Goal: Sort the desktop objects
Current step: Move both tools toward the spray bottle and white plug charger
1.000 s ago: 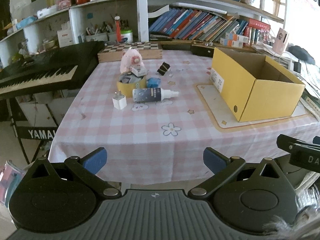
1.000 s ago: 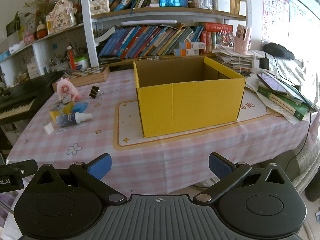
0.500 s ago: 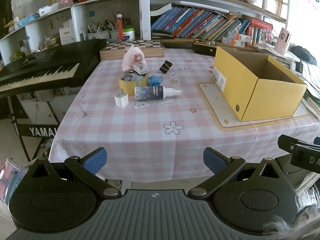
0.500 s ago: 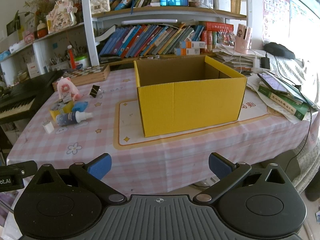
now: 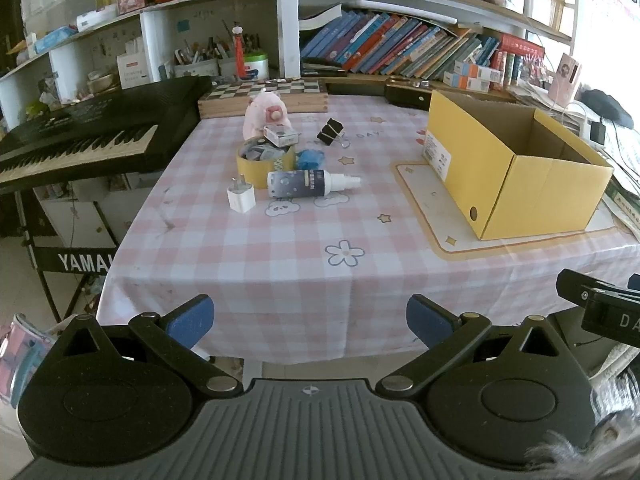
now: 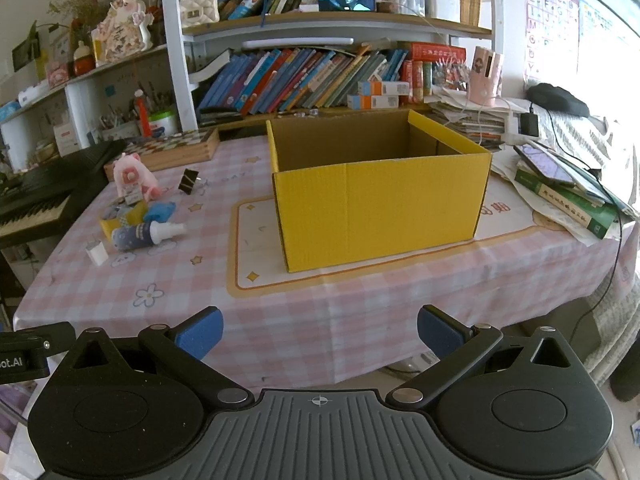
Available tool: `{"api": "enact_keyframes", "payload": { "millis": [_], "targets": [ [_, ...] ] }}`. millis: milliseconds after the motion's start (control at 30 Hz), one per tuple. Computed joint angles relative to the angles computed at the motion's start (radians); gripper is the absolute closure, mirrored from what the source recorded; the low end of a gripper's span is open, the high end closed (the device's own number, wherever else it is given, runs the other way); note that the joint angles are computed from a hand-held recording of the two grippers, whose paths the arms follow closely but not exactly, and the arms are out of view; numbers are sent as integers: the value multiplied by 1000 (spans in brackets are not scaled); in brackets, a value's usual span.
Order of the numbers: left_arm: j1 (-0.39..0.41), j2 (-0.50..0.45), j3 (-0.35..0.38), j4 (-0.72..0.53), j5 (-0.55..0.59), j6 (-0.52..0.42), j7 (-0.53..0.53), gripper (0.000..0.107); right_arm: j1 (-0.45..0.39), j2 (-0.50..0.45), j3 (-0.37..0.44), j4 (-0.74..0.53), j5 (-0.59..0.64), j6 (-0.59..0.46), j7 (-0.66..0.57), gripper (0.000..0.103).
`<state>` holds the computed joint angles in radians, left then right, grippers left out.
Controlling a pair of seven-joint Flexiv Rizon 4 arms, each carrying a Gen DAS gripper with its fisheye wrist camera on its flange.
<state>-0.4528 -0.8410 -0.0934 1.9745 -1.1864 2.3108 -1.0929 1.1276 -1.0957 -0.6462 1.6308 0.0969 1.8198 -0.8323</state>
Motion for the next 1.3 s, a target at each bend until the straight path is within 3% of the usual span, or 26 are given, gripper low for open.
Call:
{"api": "enact_keyframes", "payload": {
  "millis": [767, 1300],
  "targets": [
    [11, 6, -26, -5, -53, 16, 31, 4, 1, 9, 14, -9, -5, 2, -28, 0],
    [37, 19, 9, 40, 46, 6, -67, 4, -41, 11, 80, -66, -46, 16, -83, 0]
  ]
}}
